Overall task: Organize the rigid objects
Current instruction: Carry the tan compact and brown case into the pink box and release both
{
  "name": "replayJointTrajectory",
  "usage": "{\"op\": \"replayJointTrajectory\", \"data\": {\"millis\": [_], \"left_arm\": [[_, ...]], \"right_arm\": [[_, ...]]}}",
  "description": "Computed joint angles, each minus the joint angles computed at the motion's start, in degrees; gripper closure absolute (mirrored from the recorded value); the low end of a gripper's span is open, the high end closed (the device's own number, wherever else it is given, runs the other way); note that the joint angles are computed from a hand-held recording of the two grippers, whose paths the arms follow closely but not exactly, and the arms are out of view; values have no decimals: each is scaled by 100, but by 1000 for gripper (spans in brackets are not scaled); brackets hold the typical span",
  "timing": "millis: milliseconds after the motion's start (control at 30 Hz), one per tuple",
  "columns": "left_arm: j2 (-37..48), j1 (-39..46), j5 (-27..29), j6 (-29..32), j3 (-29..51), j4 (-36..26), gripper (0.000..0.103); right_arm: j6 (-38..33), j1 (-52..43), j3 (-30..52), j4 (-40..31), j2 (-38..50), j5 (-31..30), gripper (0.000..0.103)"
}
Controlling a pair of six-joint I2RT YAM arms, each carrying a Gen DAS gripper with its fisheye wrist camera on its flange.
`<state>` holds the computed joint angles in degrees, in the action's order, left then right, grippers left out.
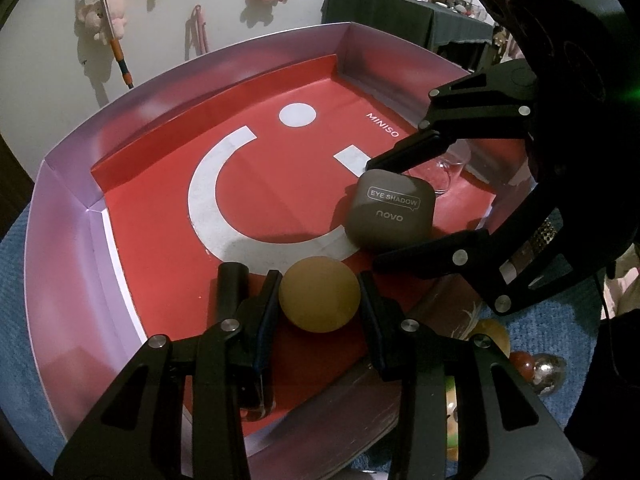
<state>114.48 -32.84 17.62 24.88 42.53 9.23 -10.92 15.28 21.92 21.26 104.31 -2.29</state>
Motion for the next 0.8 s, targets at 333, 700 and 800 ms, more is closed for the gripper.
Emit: {"op": "replayJointTrajectory", "data": {"millis": [333, 700, 800], "left_arm": [[6, 6, 165, -98, 51, -81, 58], [-169, 98, 271, -244, -113, 104, 43], [-303, 160, 348, -332, -189, 131, 40]], "right_arm": [[10, -7, -12, 26, 5, -1, 44], [39, -53, -6, -29, -47, -47, 42], [92, -43, -23, -54, -128, -18, 41]]}}
